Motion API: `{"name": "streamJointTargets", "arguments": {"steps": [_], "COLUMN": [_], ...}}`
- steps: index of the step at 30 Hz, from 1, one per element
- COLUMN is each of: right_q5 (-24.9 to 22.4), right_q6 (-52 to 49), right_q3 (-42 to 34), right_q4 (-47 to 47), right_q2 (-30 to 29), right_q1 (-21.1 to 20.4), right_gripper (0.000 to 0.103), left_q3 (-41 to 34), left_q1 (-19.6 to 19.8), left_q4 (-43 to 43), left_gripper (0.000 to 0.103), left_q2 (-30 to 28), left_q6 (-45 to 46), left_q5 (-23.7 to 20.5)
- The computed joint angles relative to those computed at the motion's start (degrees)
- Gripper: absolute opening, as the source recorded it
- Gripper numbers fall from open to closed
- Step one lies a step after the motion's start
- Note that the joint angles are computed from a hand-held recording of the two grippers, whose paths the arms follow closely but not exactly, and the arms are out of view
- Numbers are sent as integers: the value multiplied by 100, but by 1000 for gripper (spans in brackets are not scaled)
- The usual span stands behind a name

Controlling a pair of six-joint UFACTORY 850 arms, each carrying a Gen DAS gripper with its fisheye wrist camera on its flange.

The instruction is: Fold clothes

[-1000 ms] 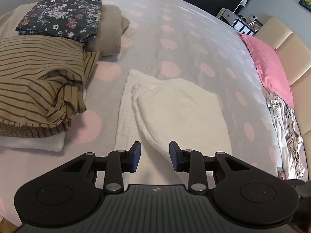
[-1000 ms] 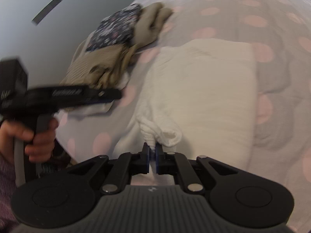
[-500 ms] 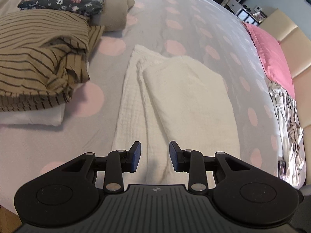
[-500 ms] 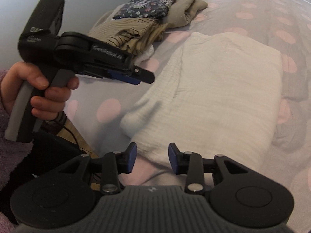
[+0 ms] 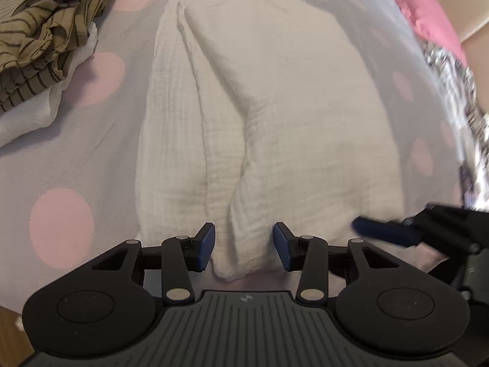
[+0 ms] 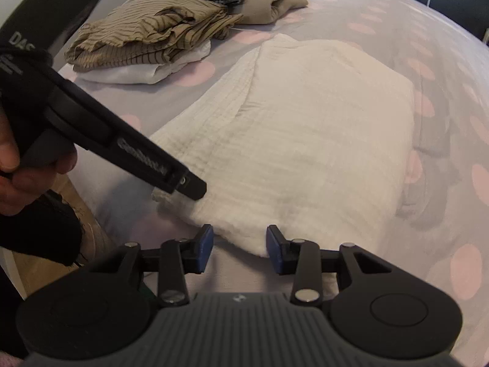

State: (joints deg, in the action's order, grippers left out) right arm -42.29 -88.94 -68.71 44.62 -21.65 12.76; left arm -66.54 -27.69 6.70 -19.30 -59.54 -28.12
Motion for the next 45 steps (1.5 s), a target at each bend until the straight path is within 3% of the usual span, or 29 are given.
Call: {"name": "streamJointTargets", "arguments": {"steps": [2, 4, 10, 15, 21, 27, 31, 37, 43, 45], "right_q5": [69, 79, 223, 383, 156, 114, 332, 294, 618, 908], "right_q6": [-35, 113, 394, 369, 240, -12, 285, 446, 89, -149], "right_q3": [11, -39, -81, -36, -66, 72, 97, 34, 114, 210], "right_q4": [17, -53, -258, -270, -142, -184, -464, -590, -330, -118], "right_q2": [11, -18, -68, -29, -40, 55, 40, 4, 30, 54], "right_q1": [3, 11, 52, 43, -21, -5, 57, -70, -224, -235], "right_gripper": [45, 47, 48, 48, 53, 55, 55, 55, 55, 55], "left_q3": [-15, 15, 23, 167, 481, 666, 666, 700, 675, 709], "left_q1": [-27, -9, 2, 51, 194, 268, 416, 487, 446, 441], "left_q4": [93, -13, -182, -215, 15, 2073, 1253, 145, 179, 193], "left_gripper": [40, 26, 5, 4, 3, 3, 3, 3, 5, 12], "left_q2": [-54, -57, -46, 137, 539, 1055, 976, 583, 478, 519], "left_q6": [-63, -36, 151, 86, -372, -2438, -1796, -741, -725, -782], "left_q5": [-61, 5, 98, 229, 506, 452, 279, 37, 74, 81]}}
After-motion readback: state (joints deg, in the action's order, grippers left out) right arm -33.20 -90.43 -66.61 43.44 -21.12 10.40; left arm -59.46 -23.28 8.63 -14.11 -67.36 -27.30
